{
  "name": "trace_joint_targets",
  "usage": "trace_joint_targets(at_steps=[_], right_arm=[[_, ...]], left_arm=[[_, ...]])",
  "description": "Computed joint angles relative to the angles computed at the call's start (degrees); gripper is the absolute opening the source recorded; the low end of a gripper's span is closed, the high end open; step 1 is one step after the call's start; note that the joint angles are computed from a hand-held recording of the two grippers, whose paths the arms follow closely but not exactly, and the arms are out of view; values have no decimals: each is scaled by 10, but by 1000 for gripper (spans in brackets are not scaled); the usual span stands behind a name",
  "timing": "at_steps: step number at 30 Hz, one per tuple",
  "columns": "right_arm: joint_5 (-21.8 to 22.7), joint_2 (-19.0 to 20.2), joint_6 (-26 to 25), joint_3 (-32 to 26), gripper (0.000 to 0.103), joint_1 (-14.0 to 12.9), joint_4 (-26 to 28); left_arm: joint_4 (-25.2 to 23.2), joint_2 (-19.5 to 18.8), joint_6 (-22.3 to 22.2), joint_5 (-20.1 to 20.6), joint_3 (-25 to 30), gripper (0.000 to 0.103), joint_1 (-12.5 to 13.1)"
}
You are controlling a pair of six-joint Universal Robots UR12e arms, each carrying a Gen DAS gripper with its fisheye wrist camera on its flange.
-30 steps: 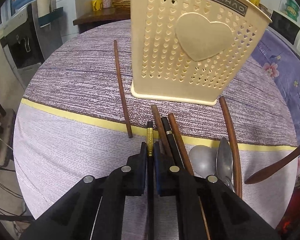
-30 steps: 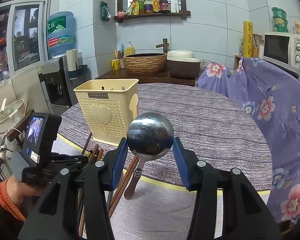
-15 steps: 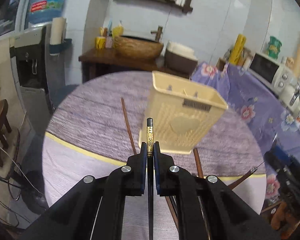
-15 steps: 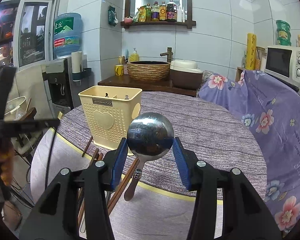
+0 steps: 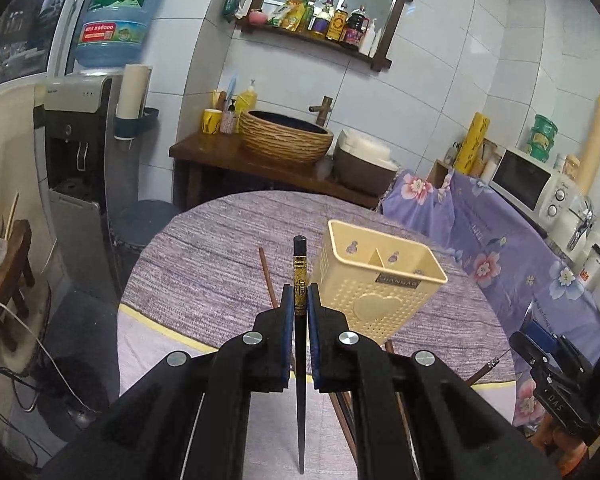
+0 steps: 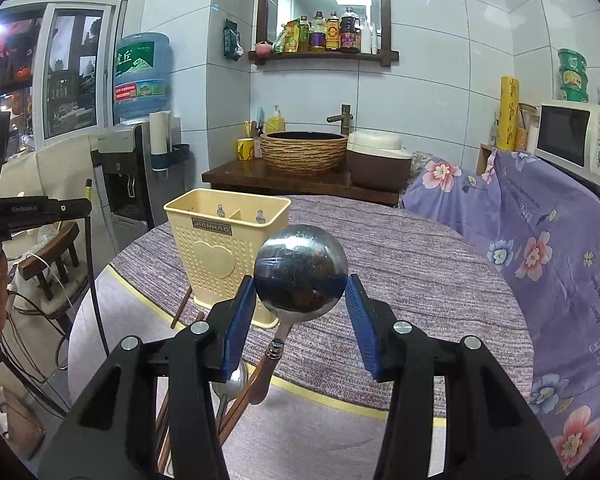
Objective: Organize utensils
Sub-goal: 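Carry the black chopstick above the holder with the left tool while the right tool carries the spoon there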
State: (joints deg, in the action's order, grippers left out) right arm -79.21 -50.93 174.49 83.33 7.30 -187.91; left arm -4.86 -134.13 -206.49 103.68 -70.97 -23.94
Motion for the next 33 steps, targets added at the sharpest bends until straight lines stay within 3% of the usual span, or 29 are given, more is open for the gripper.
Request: trace_joint_targets(at_steps=[6, 12, 16, 20, 26, 33], right_arm=[[5, 11, -6, -50, 47, 0, 13], [2, 30, 8, -138, 47, 7, 4], [-11, 54, 6, -199, 47, 18, 15], [-31, 84, 1, -239, 47, 29, 36], [-49, 112, -20, -246, 47, 37, 66], [-43, 122, -22, -235, 47, 37, 98]], left_arm=[[16, 3, 23, 19, 24, 8, 7], [48, -6, 54, 35, 94, 8, 10], [56, -41, 61, 30, 170, 8, 7], [35, -83, 63, 28, 234, 8, 4], [-1, -128, 60, 52, 274, 8, -1], [-40, -133, 42, 30, 251, 8, 3]])
